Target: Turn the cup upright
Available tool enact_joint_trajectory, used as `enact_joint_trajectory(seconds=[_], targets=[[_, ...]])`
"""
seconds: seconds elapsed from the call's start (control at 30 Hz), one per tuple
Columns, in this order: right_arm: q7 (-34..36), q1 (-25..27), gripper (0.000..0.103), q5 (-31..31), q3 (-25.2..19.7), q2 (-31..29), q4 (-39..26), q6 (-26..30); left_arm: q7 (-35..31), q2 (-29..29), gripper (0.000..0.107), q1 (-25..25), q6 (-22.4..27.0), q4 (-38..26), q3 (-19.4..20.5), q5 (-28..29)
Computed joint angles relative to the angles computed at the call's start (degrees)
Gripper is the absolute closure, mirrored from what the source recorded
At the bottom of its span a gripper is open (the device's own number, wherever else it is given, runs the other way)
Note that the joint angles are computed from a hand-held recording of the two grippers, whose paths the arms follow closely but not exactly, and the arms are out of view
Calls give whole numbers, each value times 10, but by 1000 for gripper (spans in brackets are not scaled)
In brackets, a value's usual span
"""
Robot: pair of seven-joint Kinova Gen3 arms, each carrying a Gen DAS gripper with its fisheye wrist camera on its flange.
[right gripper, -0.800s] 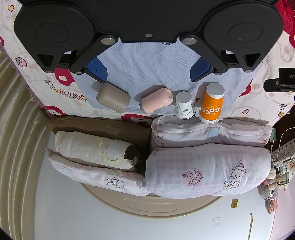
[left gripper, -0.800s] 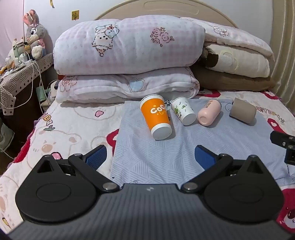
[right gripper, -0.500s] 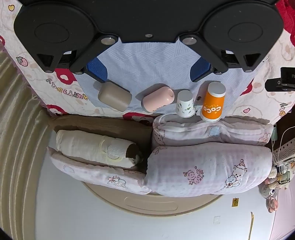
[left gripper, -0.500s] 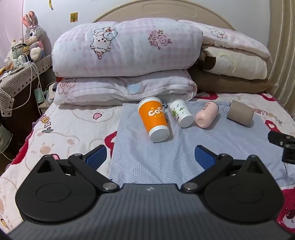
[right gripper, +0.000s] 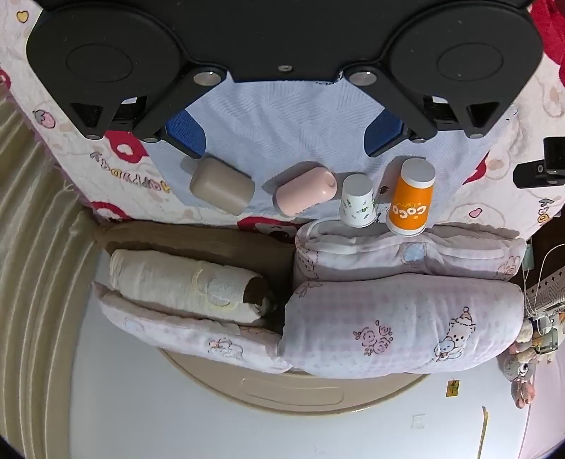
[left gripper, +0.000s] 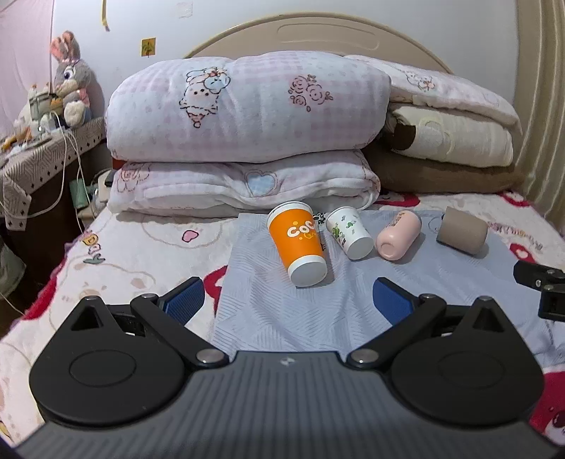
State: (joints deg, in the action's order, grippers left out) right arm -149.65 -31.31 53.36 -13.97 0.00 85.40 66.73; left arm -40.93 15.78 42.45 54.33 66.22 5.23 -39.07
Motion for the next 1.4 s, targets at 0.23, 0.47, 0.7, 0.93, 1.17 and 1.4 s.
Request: enact_joint_trajectory(seconds=[0.23, 0.47, 0.7, 0.93, 1.17, 1.4], targets=[[-28, 4, 5, 16, -5, -14, 23, -28, 20, -12, 4, -13, -32, 23, 0, 8], [-57, 12, 5, 44, -16, -21, 43, -45, 19, -13, 4, -11, -34, 27, 5, 0], [-95, 16, 5, 79, -25, -33, 65, -56, 22, -12, 4, -9, -34, 27, 5, -4], [-97, 17, 5, 91, -30, -32, 69, -51, 25, -13, 4, -8, -34, 30, 5, -7], [-85, 15, 5, 82, -29, -28, 62, -47, 24, -13, 4, -9, -35, 30, 5, -7], [-77, 13, 5, 74, -25, -27, 57, -45, 25, -13, 4, -9, -35, 31, 5, -7]])
